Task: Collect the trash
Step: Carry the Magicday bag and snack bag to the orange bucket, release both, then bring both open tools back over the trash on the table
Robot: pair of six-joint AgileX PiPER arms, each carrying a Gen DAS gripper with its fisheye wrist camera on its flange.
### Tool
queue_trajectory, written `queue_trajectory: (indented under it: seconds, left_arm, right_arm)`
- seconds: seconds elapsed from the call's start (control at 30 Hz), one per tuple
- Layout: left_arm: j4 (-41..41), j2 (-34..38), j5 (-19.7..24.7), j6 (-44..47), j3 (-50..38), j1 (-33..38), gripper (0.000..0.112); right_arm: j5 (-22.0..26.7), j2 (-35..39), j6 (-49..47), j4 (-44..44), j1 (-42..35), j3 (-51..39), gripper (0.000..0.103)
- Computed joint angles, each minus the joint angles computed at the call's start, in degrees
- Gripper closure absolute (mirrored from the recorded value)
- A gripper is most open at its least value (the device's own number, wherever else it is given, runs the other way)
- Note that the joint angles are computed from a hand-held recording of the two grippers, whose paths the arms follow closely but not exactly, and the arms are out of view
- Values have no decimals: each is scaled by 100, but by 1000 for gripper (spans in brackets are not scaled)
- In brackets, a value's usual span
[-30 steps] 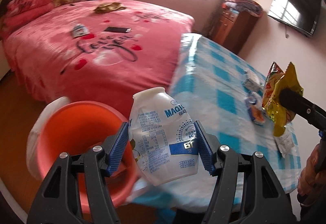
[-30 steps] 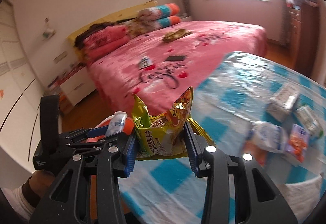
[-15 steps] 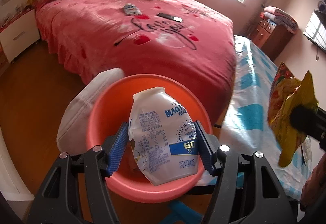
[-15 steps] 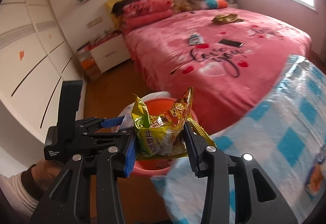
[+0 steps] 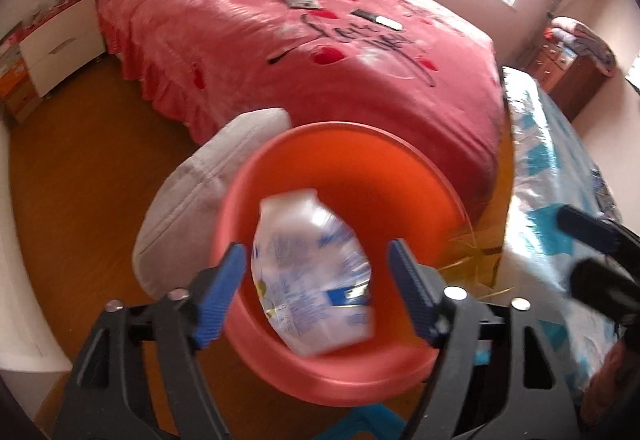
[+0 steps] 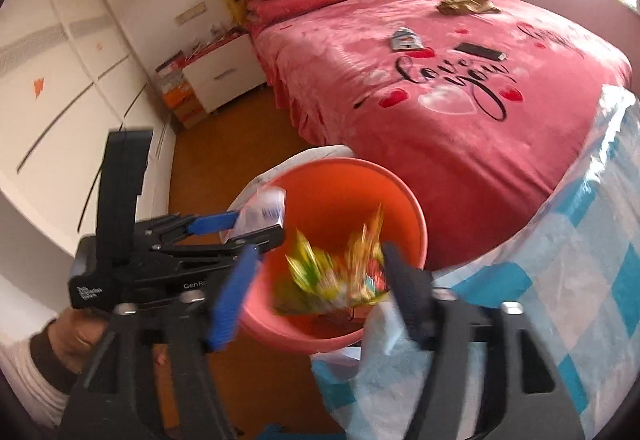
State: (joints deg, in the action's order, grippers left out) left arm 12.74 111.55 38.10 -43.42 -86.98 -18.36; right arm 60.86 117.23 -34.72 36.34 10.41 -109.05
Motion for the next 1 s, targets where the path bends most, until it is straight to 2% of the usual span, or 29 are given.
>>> queue_trajectory:
  seconds: [0.1,0.17,0.23,0.37,0.43,0.57,0.7,0.83,1.0]
  left_arm:
    - [116,-84,-156,-144,168,6,32]
    - [329,-200,-436,-341,353,-34,31]
    - [821,-365,-806,-793,591,-130,28]
    - [2288,-603,-1303,-2153,939,-388,24]
    - [2715,-635,-1444,-2537,962,-489,24]
    - [3288,-613,-1512,-2950,877,-679,23]
    - [2749,-477,-1421,-2406,555,-783,23]
    - [2923,-449,-1287,-2432,372,-1008,23]
    - [2828,-207,-533,-1844,-367,-1422,23]
  right_arm:
    - [-225,-219,-102,239,-216,282,15]
    - [-438,-438,-177,383,-385,560,13]
    - [-574,-598,-227,470,-485,765,13]
    - [-800,-926,-493,735,-696,1291,13]
    - [-887,-1041,-605,842,-772,1504,12]
    - [-1003,-1295,-894,1092,-984,2026,12]
    - [-1044,-1472,-1064,1246,-1229,2373,9]
    - [-1184,-1674,-1218,1347,-1435,2689,8]
    - [-1183,-1893,-1518,1617,-1874,3031,8]
